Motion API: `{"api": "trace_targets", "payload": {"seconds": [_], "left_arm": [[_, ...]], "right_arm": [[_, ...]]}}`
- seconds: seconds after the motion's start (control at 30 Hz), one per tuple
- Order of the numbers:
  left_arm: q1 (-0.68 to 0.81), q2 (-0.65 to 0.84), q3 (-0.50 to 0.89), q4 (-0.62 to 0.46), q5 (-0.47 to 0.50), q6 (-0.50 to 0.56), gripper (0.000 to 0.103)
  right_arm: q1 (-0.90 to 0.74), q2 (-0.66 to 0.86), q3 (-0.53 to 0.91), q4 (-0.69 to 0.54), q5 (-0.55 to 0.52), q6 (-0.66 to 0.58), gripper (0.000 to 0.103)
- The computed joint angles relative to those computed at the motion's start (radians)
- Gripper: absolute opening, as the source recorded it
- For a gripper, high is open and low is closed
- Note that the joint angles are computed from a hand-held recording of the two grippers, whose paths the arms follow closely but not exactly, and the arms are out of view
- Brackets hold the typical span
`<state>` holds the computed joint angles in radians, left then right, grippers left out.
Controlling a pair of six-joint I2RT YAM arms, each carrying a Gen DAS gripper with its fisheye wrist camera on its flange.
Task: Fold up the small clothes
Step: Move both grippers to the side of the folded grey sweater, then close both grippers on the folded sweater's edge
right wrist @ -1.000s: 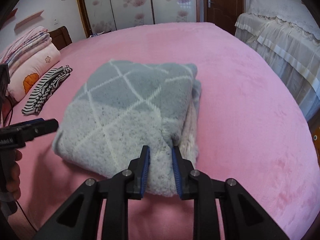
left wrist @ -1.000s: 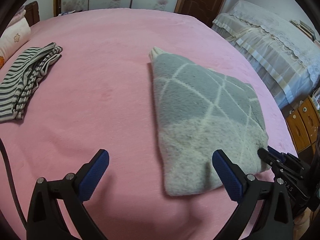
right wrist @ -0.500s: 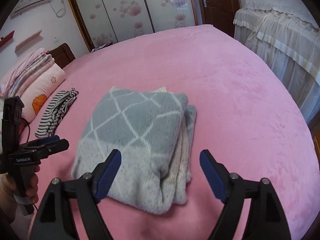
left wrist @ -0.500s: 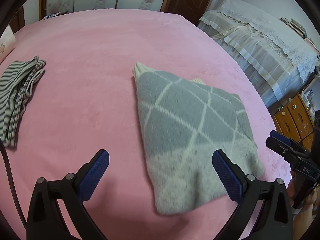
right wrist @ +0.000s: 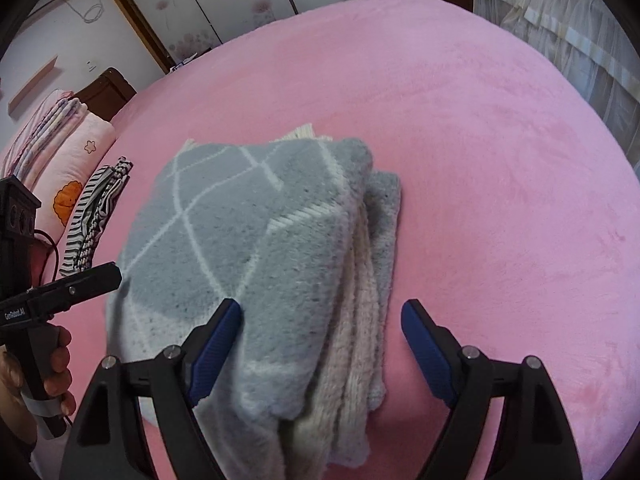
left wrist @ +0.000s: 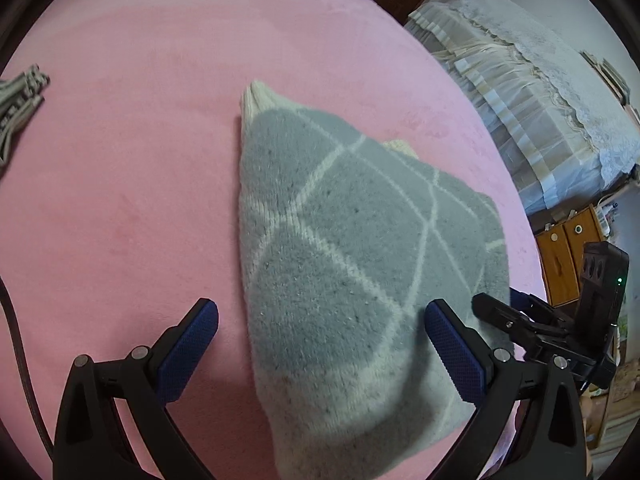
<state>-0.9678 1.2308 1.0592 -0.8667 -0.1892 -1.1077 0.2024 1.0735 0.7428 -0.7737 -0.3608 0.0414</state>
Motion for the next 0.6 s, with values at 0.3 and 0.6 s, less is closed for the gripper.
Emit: {"api": "trace_targets", "payload": {"seconds": [0.3, 0.6], "left_arm": [[0.064, -0.046, -0.149, 0.189, 0.111, -0.004, 0.103], [0.117, -0.112, -0.311, 0.367, 0.234, -0.016, 0.103]], "right_arm": [[-0.064, 0.088, -0.015, 0.068, -0.086, -0.008, 0.096], [-0.127, 0.171, -0.02, 0.1, -0.189, -0.034, 0.103]]}}
